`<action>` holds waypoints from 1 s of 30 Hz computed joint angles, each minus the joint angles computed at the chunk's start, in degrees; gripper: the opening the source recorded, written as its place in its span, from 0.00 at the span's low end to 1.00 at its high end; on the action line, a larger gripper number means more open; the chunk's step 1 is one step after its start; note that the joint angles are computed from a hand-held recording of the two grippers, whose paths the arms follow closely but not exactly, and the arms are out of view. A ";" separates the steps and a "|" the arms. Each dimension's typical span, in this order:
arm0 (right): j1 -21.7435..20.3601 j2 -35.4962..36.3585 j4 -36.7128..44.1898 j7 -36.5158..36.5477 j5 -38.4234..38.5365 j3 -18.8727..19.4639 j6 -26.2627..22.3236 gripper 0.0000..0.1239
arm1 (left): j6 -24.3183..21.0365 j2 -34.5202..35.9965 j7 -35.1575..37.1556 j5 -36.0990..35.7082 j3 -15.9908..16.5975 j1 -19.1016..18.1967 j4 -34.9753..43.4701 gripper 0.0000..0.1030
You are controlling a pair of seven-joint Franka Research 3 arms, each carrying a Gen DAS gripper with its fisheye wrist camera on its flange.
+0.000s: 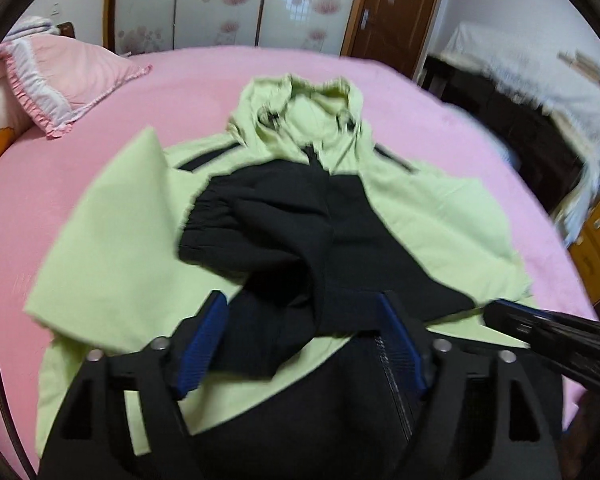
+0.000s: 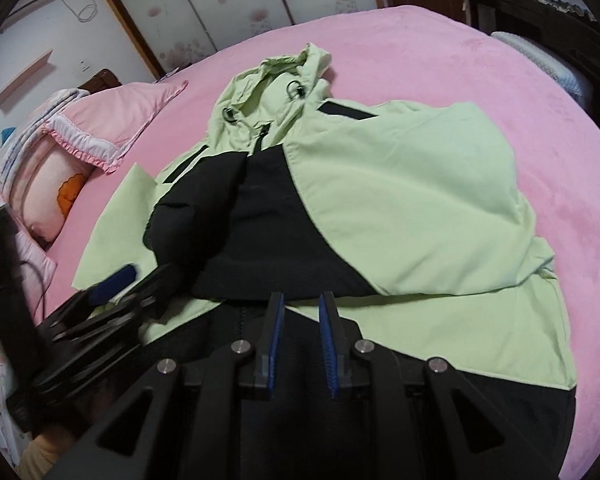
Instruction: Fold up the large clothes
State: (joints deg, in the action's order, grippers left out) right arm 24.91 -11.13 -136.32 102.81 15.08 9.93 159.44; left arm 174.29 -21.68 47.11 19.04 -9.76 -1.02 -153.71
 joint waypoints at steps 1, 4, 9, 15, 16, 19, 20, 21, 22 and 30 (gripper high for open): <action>0.48 0.42 0.60 -1.02 0.82 -0.24 0.15 0.17 | 0.09 -2.66 -0.44 -0.11 0.16 0.23 -1.58 0.75; 0.94 0.96 2.08 -2.42 0.60 0.13 1.11 0.26 | -3.77 -13.17 -4.46 1.64 -2.27 5.07 -6.67 0.75; 2.16 4.59 9.18 -6.29 -3.59 1.54 1.50 0.30 | -13.23 -19.18 -9.87 4.93 -3.90 12.12 -9.13 0.76; 4.88 13.28 21.46 -7.70 -19.03 2.96 -3.30 0.40 | -16.10 -13.48 -9.87 5.70 1.57 12.46 -8.42 0.76; 5.73 14.50 22.94 -7.98 -21.03 2.77 -4.28 0.40 | -14.99 -12.68 -9.79 5.95 2.16 12.78 -8.66 0.76; 8.90 18.92 27.49 -10.57 -26.82 2.04 -6.89 0.40 | -12.51 -10.96 -9.23 5.91 3.50 13.10 -9.32 0.76; 10.30 20.16 28.46 -10.24 -30.34 1.41 -7.31 0.40 | -11.94 -10.52 -8.60 5.34 4.33 12.86 -9.55 0.76; 11.44 21.24 29.30 -10.19 -32.93 0.81 -7.73 0.40 | -11.34 -10.51 -7.91 4.63 5.11 12.48 -9.94 0.76; 12.54 22.23 29.99 -10.11 -35.40 0.20 -8.24 0.40 | -10.31 -10.29 -6.80 3.52 6.44 11.82 -10.40 0.76; 21.66 32.95 38.97 -5.30 -54.15 -5.68 -15.73 0.40 | -5.90 -10.66 -0.43 -5.50 11.21 8.84 -13.74 0.76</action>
